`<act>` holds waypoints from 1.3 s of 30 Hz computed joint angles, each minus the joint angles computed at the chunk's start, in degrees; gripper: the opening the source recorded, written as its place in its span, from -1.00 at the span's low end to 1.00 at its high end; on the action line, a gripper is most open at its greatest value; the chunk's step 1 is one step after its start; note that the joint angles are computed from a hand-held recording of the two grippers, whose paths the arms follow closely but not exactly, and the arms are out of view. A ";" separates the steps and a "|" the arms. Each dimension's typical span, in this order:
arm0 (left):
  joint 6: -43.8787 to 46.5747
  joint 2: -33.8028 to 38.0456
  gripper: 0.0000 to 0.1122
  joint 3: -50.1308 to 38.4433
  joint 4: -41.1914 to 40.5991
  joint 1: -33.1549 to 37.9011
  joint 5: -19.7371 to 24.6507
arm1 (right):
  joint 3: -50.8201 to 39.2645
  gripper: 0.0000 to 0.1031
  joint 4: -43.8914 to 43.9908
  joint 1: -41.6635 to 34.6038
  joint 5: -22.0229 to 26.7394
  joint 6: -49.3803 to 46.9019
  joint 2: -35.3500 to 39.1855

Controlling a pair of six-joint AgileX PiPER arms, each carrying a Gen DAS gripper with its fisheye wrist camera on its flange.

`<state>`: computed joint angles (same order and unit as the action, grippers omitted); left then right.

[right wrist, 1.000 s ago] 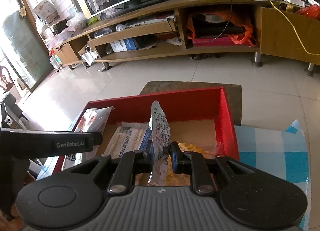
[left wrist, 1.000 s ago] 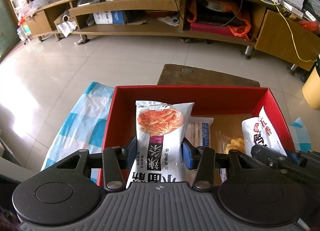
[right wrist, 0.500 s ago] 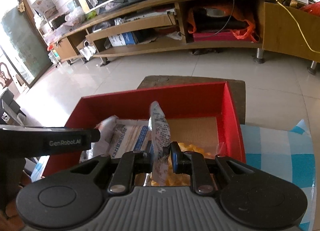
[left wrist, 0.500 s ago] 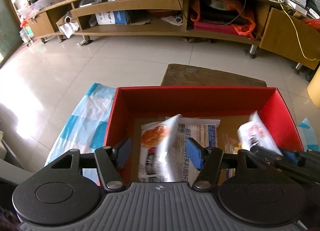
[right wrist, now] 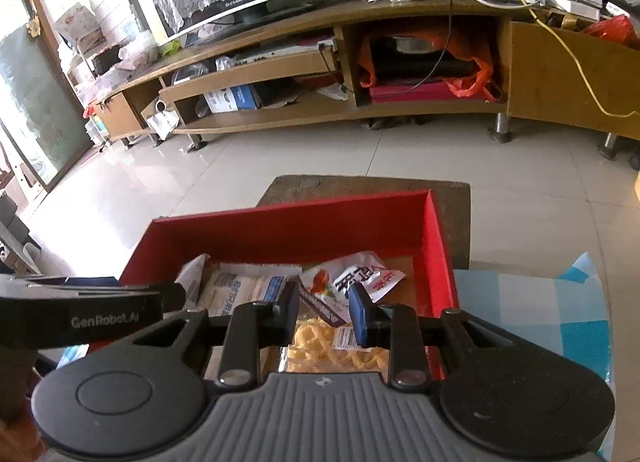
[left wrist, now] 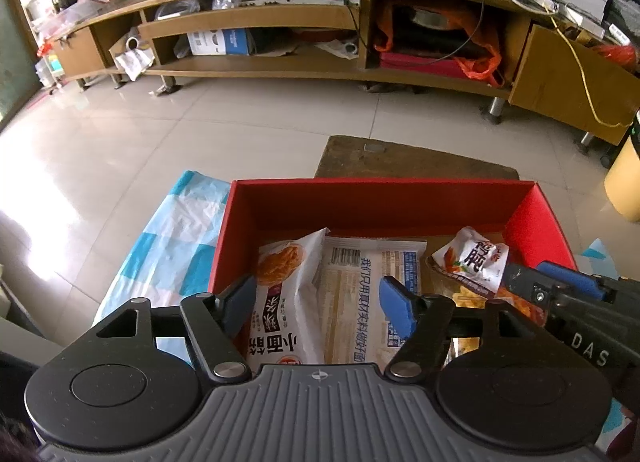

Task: Organize snacks
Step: 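Lower both bags into the red box and open both grippers, then withdraw both tools from the box toward the loose snacks on the cloth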

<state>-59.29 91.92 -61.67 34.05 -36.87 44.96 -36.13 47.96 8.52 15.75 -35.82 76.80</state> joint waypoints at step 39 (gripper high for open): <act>-3.01 -22.90 0.54 18.48 -6.94 -9.38 6.31 | 7.34 0.34 -39.57 7.46 18.51 43.52 -30.52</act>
